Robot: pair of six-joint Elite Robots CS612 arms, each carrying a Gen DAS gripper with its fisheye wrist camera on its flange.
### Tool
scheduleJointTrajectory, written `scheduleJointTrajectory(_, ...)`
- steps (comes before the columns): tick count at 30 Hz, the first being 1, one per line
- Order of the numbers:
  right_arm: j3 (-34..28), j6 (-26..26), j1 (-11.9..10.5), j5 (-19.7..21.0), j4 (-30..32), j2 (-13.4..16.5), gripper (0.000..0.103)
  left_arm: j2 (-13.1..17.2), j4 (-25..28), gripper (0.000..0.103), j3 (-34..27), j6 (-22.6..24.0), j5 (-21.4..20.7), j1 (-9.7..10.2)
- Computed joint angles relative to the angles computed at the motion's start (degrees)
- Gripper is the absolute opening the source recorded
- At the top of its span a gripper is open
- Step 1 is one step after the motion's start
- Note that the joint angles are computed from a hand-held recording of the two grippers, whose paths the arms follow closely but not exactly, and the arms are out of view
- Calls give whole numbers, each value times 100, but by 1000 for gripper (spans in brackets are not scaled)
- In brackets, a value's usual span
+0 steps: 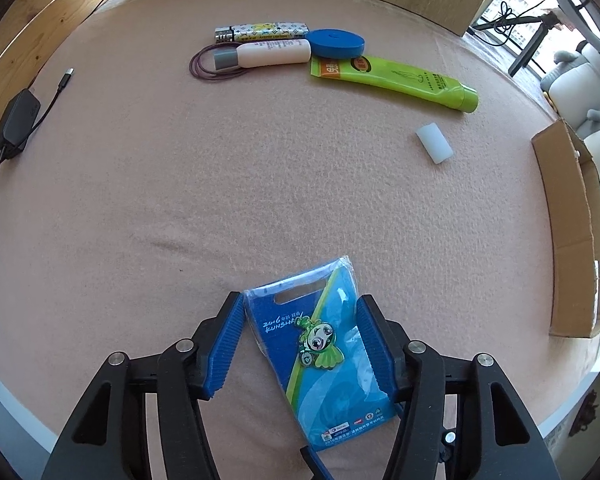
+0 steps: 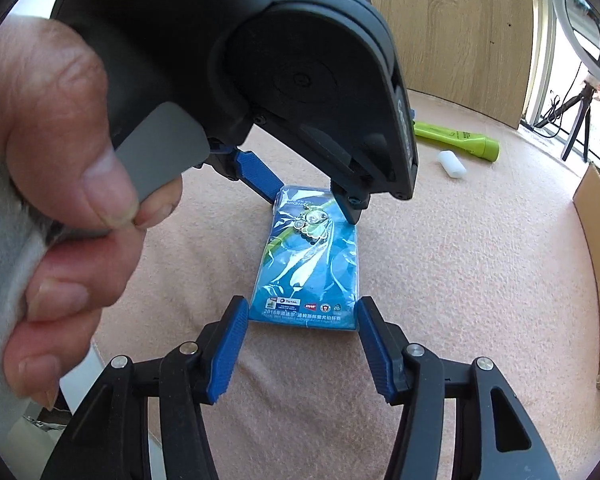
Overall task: Organize objects
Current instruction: 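Carry the card pack over the cardboard box with the right gripper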
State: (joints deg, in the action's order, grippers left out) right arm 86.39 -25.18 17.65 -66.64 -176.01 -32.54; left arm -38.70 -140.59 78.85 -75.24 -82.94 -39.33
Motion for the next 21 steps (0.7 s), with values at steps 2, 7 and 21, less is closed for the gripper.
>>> scheduleJointTrajectory(2, 24, -123, -74, 26, -9, -38, 51, -62, -155, 68, 118, -80, -166, 3)
scheduleJointTrajectory(7, 222, -379, -95, 125, -553, -99, 51, -140, -422, 74, 257, -233, -336, -7)
scheduleJointTrajectory(21, 301, -846, -66, -19, -940, -131, 51, -196, -1000, 67, 539, -613, -365, -27)
